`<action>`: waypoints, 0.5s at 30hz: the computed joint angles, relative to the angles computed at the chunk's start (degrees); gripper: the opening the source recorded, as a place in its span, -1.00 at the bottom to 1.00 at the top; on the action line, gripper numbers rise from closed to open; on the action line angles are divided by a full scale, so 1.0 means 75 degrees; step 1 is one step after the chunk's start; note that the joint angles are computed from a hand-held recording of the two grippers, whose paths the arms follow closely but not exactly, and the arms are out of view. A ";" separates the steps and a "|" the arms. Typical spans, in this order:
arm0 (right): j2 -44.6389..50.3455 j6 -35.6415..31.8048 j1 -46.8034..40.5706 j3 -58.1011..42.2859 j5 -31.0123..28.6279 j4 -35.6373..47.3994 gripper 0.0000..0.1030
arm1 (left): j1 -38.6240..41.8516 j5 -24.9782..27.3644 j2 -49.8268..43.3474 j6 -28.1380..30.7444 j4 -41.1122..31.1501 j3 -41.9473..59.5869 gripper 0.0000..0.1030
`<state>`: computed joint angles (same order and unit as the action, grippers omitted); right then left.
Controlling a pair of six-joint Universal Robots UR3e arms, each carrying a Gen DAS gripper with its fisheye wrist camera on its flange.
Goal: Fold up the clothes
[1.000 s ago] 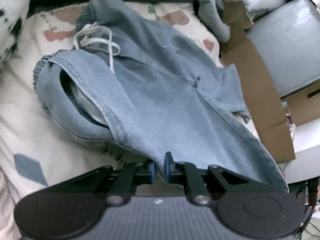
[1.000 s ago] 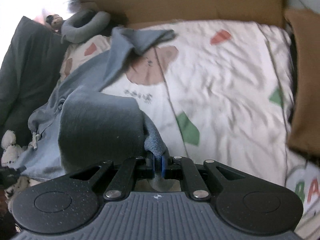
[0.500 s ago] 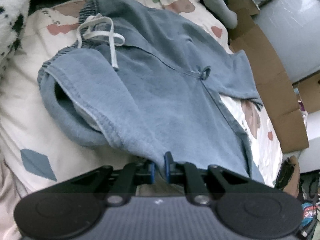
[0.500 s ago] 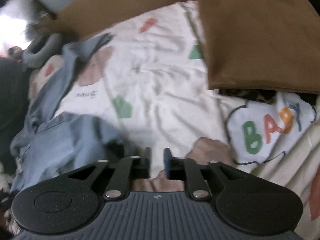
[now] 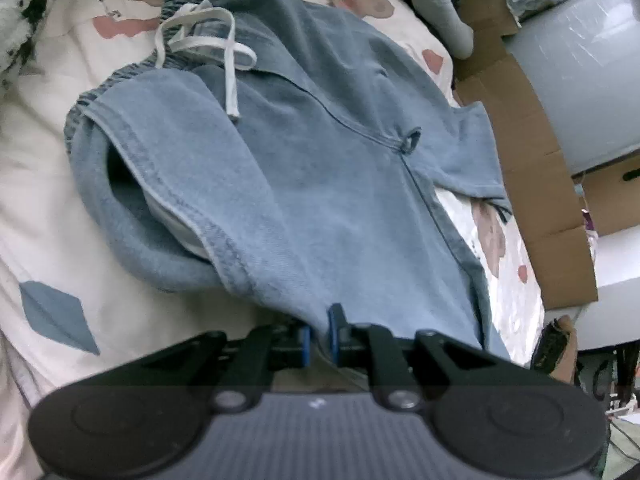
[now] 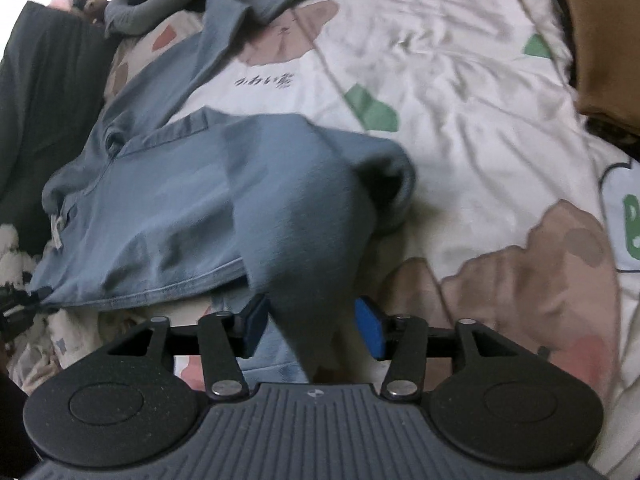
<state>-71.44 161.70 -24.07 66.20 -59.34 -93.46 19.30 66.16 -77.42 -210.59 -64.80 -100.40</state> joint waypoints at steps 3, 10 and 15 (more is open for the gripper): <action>-0.0022 -0.0049 0.0177 0.0100 -0.0097 -0.0027 0.21 | 0.0063 -0.0090 -0.0007 -0.0001 0.0070 -0.0091 -0.81; 0.0145 0.0810 0.0683 0.0618 -0.0845 -0.0881 0.16 | 0.0116 -0.0226 -0.0120 -0.0337 0.0323 -0.0239 -0.82; 0.0401 0.0982 0.0922 0.0506 -0.1001 -0.1049 -0.63 | 0.0077 -0.0177 -0.0274 -0.0486 0.0372 -0.0159 -0.83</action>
